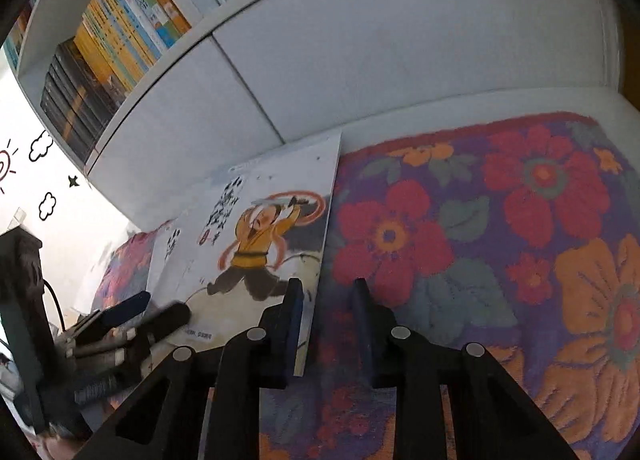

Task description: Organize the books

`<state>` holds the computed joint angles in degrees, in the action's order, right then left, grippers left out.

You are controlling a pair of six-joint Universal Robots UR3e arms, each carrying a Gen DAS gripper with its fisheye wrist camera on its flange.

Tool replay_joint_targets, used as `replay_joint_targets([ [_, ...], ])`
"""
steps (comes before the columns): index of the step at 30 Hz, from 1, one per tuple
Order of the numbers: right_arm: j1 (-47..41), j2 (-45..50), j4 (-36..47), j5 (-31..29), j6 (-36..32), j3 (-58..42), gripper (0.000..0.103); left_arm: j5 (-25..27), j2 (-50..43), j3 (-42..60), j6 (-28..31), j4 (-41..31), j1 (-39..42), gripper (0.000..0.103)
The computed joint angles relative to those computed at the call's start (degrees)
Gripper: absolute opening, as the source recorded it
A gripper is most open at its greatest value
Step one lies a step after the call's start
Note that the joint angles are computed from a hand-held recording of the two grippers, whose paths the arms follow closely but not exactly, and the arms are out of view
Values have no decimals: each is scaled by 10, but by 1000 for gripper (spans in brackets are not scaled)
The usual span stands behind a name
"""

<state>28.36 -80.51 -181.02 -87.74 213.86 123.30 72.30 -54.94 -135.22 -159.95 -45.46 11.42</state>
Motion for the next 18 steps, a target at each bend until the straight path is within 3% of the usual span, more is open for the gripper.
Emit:
replay_joint_targets([
  [2,-12,-2,-6,34,-16,7,26,52,-33,15,-5,24,-64,86],
  [3,-6,1,3,22,-16,-1,26,61,-37,21,-8,21,-73,86],
  [7,-10,-3,0,23,-14,6,26,-2,3,29,16,-63,-12,84],
  [11,-11,1,-7,29,-22,5,29,11,28,18,29,-73,-20,84],
  [14,-33,-3,-36,62,-28,28,29,34,8,14,-11,-37,-58,84],
  [16,-52,-14,-62,86,-31,58,29,20,11,12,-18,-40,-50,84],
  [18,-67,-19,-80,106,-31,76,29,-14,41,16,-1,-87,-16,84],
])
